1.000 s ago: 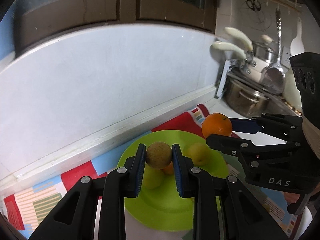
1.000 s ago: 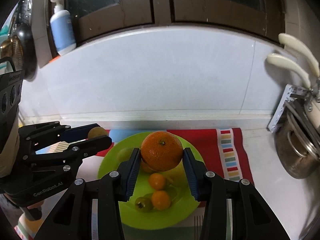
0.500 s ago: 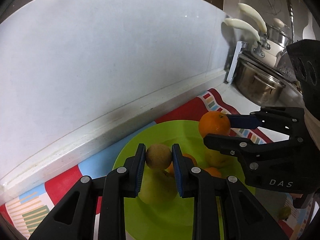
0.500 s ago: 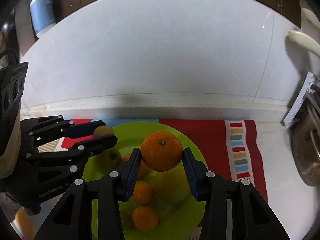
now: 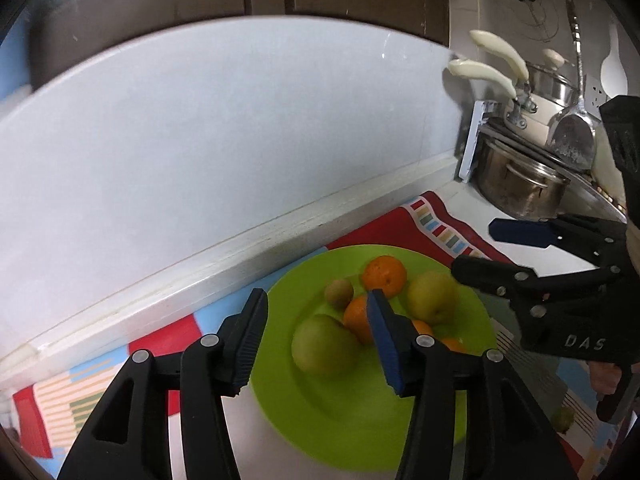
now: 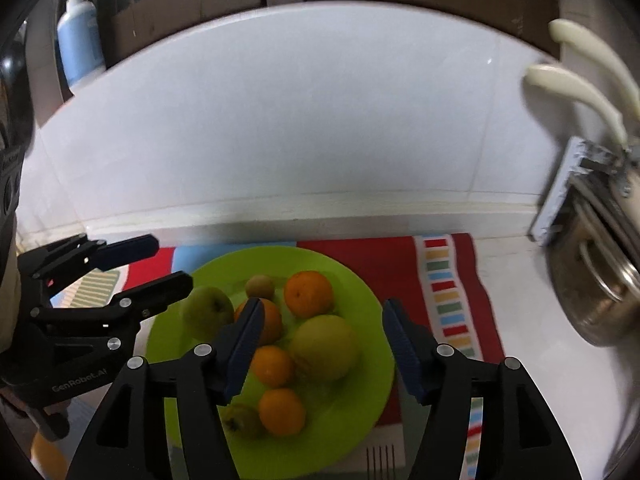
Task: Organize fruits
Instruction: 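Withdraw both open tools from the plate toward the last two fruits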
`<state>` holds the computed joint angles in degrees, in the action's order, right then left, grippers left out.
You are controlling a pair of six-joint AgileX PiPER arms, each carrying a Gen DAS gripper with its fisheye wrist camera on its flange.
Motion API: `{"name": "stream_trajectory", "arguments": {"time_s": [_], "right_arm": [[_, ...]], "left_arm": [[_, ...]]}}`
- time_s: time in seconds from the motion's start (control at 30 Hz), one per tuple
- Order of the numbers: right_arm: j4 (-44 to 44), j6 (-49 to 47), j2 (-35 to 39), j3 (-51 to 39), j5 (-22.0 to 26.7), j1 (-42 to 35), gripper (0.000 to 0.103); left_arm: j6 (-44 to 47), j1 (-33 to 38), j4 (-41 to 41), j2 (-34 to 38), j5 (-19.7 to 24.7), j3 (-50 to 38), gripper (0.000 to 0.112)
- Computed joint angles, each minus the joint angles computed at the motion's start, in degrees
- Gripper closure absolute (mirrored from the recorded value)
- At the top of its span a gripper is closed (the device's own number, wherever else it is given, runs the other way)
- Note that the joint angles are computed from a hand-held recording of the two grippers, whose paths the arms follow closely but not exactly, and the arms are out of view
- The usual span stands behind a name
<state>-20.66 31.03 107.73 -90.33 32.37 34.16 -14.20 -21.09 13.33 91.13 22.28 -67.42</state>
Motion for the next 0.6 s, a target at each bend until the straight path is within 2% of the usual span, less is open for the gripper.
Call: {"name": "stream_trajectory", "arguments": {"time_s": [0.1,0.23,0.37,0.6], "right_arm": [[-5.3,6.0,-5.0,5.3,-1.2,1.4,0.034],[-13.1,14.6,-10.9,10.3,-0.9,4.1,0.03],[-22.7,23.8,-16.8,14.7,2.6,8.5,0.026],[-32.8,33.2,-24.1,19.2,11.0,16.9,0.025]], "left_arm": [[-5.0,-2.1,4.8,-4.7,0.9,2.8,0.055],[-14.2,-5.6,13.1,-10.0,3.3,5.1,0.046],[-21.6,-9.9,19.3,-14.8,7.0,6.7,0.042],[-33.8,-19.3,30.9,-21.8,14.7,9.6,0.034]]}}
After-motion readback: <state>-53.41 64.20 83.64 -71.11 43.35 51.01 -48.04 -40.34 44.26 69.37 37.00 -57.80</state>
